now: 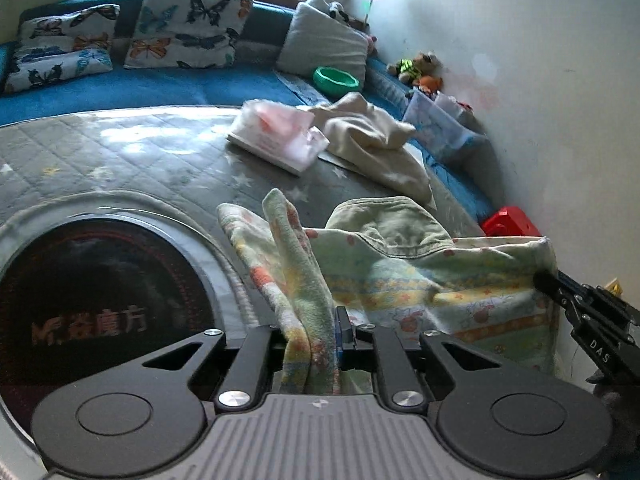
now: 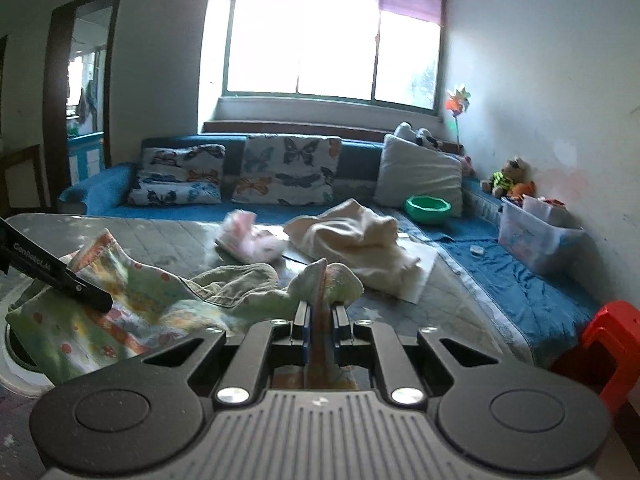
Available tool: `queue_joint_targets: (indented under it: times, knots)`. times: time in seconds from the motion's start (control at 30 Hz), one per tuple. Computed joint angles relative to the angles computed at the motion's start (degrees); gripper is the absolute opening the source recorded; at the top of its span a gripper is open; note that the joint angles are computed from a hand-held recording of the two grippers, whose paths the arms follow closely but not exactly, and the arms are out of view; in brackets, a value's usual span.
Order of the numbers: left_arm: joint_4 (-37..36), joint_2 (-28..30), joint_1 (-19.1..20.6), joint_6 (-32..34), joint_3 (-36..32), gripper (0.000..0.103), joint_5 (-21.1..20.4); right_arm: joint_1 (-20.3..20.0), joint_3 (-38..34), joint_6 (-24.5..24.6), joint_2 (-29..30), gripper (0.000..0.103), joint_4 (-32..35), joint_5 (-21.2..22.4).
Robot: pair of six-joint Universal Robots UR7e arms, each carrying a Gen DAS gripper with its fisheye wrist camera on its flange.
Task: Fold clothes
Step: 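Lift the shirt edge with both grippers and fold it over the shirt body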
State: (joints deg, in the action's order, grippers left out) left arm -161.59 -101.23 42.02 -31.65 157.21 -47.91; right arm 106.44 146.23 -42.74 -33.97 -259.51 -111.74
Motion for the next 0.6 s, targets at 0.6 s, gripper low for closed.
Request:
queue_joint_targets:
  times: [0.6]
  knots:
    - [-9.27,12.41,3.49,5.99,-3.63,0.016,-3.14,-5.26,1.54,-1.20,0.60,0.009,-4.29,0.56]
